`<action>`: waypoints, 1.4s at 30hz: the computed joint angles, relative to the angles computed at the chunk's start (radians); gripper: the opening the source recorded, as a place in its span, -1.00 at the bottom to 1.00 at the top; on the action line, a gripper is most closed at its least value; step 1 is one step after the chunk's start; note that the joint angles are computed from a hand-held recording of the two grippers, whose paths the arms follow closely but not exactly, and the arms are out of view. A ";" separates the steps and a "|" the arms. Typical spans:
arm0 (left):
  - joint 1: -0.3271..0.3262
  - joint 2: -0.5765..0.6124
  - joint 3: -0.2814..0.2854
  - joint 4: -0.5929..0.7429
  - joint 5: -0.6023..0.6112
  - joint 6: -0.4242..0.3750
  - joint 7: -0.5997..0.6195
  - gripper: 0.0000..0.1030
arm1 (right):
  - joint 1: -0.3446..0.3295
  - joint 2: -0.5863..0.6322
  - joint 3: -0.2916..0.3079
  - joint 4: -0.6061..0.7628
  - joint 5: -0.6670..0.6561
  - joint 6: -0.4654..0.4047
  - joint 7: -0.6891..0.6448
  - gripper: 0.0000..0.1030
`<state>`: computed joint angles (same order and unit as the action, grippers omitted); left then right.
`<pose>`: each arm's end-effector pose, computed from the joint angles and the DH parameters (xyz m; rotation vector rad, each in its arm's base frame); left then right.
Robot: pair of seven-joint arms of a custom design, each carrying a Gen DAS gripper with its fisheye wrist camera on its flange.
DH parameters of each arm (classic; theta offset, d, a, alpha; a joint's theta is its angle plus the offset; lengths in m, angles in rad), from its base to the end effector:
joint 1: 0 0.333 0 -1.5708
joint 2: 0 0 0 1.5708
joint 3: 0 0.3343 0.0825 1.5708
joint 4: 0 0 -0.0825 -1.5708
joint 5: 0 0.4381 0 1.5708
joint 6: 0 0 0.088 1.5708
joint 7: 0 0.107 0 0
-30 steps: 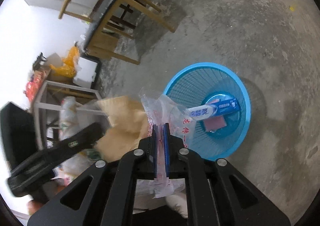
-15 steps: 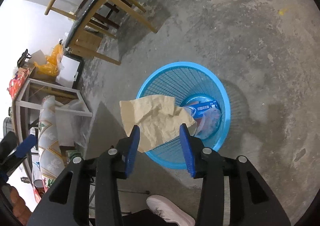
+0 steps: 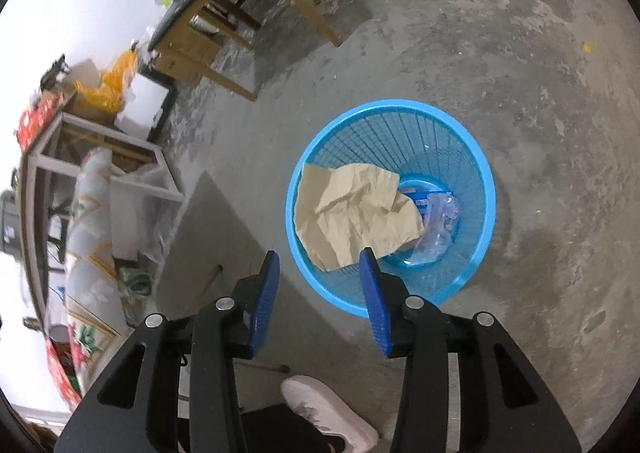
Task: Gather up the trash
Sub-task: 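Move both tools back toward the red snack bag and bottle on the table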
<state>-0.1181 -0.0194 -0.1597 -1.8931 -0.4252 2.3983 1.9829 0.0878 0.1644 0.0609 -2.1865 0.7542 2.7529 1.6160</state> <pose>0.6229 -0.1816 0.5688 -1.5139 2.4191 -0.8999 0.6179 0.0638 0.3278 -1.2632 2.2508 0.1196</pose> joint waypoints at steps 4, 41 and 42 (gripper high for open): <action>0.028 -0.161 0.048 -0.177 -0.030 0.072 -0.002 0.62 | 0.031 -0.039 -0.021 -0.030 -0.147 -0.007 0.097 -0.21; 0.231 -0.795 0.457 -0.831 -0.041 0.261 -0.119 0.64 | 0.528 0.035 0.149 0.470 -0.713 -0.169 0.127 0.51; 0.237 -0.794 0.463 -0.831 -0.051 0.261 -0.114 0.62 | 0.548 0.043 0.143 0.474 -0.777 -0.163 0.147 0.51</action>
<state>0.1185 -0.8135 0.3033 -2.7245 -0.4762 2.6589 1.8689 0.6358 0.2069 0.2036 -1.7126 -0.0227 2.5903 1.7629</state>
